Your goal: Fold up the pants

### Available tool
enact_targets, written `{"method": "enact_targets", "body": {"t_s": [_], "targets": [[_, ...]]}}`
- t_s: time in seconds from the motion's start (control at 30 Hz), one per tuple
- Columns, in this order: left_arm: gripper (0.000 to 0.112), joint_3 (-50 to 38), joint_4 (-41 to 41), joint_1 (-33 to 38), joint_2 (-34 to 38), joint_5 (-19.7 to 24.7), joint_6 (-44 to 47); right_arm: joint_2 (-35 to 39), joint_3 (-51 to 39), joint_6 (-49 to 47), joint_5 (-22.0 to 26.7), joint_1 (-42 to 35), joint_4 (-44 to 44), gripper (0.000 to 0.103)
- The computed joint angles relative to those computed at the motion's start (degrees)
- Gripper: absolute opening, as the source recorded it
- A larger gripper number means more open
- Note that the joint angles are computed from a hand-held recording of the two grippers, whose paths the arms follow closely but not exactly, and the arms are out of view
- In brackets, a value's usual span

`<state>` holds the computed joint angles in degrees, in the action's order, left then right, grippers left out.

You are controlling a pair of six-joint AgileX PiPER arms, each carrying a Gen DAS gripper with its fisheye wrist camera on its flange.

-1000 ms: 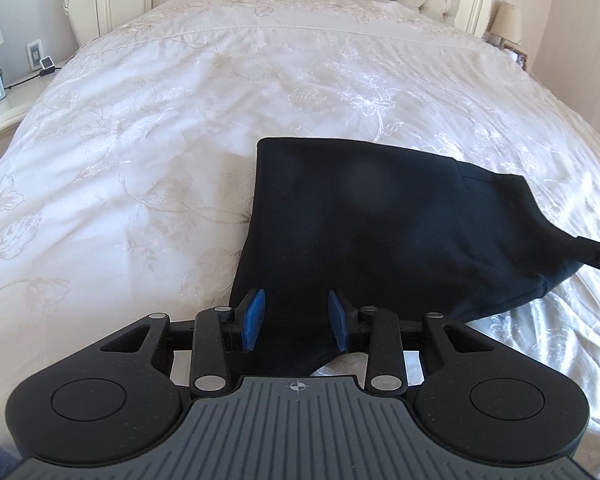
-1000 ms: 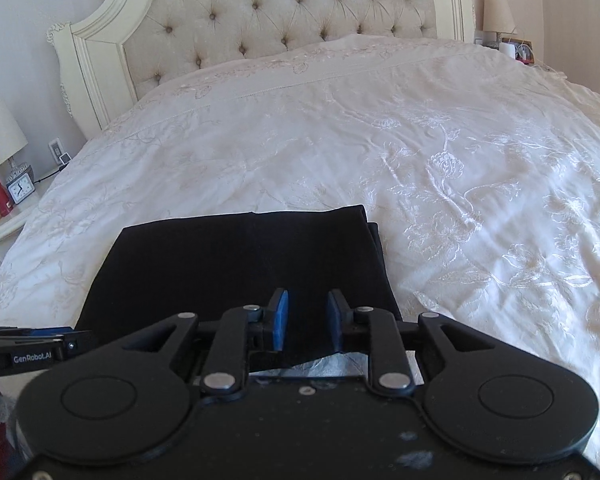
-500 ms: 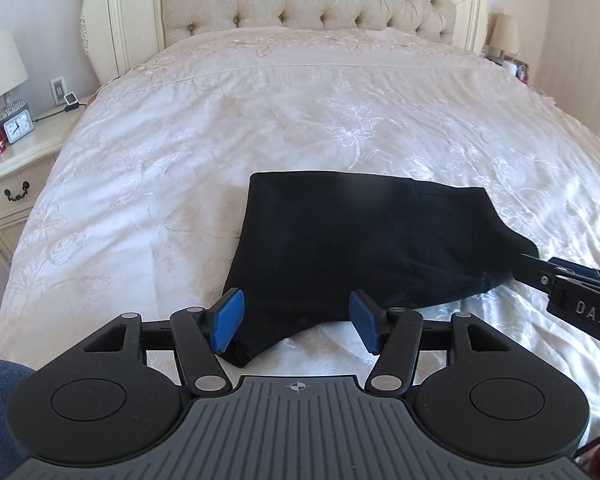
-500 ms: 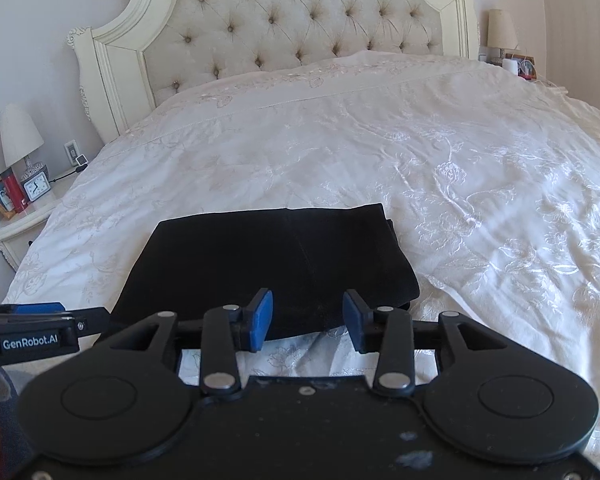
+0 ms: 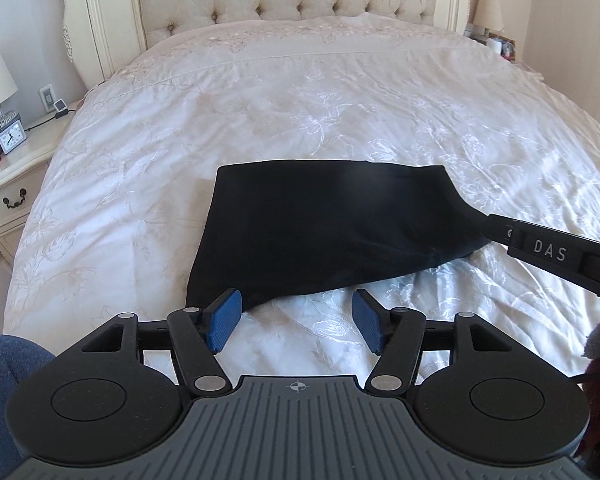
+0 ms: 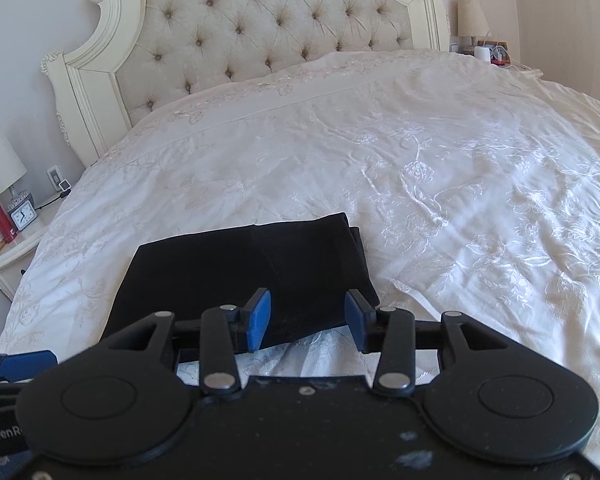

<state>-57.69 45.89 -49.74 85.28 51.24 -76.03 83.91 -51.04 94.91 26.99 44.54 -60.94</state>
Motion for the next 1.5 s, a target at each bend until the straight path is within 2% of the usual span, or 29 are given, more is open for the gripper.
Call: {"method": "enact_targets", "body": {"t_s": [0.23, 0.53, 1.27, 1.5], "targets": [[0.060, -0.9, -0.8, -0.3, 1.4, 0.3, -0.2, -0.4, -0.2, -8.0, -1.0, -1.9, 7.4, 0.045], [0.060, -0.7, -3.7, 1.4, 1.9, -0.5, 1.1, 0.1, -0.6, -11.7, -1.5, -1.9, 9.9, 0.045], [0.060, -1.6, -5.2, 1.9, 3.1, -0.9, 2.7, 1.4, -1.3, -12.6, -2.2, -2.0, 11.6, 0.046], [0.060, -1.9, -4.9, 2.1, 3.6, -0.9, 3.0, 2.0, -2.0, -12.8, -0.9, -1.5, 11.9, 0.046]]}}
